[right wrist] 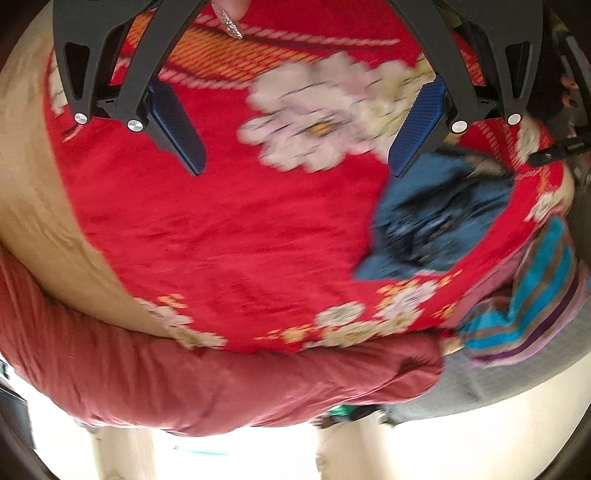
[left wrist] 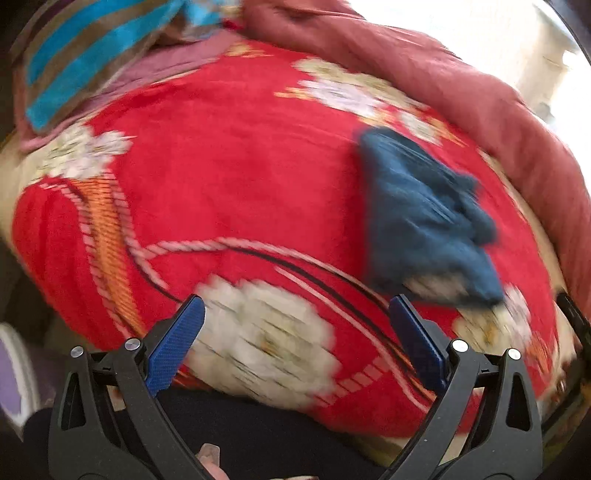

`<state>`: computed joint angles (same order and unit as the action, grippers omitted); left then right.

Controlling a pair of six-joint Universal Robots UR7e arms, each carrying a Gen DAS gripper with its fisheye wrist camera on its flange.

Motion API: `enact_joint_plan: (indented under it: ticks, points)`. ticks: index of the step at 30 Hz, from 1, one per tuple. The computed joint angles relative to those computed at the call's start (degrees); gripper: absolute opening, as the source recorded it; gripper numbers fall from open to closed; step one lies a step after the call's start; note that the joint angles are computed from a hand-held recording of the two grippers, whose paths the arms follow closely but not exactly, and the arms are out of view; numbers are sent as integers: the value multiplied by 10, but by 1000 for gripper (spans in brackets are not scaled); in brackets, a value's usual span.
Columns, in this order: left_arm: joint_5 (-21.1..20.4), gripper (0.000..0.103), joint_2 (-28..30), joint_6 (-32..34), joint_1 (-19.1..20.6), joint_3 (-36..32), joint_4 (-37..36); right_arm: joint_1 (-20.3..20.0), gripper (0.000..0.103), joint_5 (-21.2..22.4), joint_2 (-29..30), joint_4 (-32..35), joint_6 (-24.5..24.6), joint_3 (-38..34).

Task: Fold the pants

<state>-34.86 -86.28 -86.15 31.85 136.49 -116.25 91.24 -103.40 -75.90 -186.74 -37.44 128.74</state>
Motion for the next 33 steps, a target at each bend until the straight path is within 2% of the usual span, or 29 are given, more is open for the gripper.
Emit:
enact_joint_plan:
  ticks: [4,6,8,11,14,15,16,18,19,21,26,33]
  points:
    - [17,93,-44,-73,79,-43,123,-24,98,-42,24,-27,27,-55]
    - [35,93,-51,-124,132,-85,212,-37,98,-87,50,-58,38,-99]
    - [53,93,-49,-155,177,-121,265,-54,98,-131,75,-68,64,-152]
    - [101,93,-28,-191,247,-185,344,-78,98,-202,114,-58,96,-243]
    - [137,95,0,-226,292,-223,404,-97,98,-287,172,-49,111,-354]
    - [147,95,7,-221,299,-226,411,-101,98,-315,186,-24,124,-387]
    - [156,95,9,-240,296,-224,430,-109,98,-344,203,25,159,-427]
    - [158,95,7,-256,290,-222,440,-127,99,-345,212,101,220,-452]
    - [155,95,7,-252,290,-222,437,-126,99,-344,211,102,225,-453]
    - [157,95,7,-247,292,-223,433,-123,99,-352,218,56,196,-445]
    - [155,95,7,-250,290,-222,434,-129,99,-338,211,69,213,-439]
    - [155,95,8,-251,290,-223,436,-121,99,-348,222,68,213,-450]
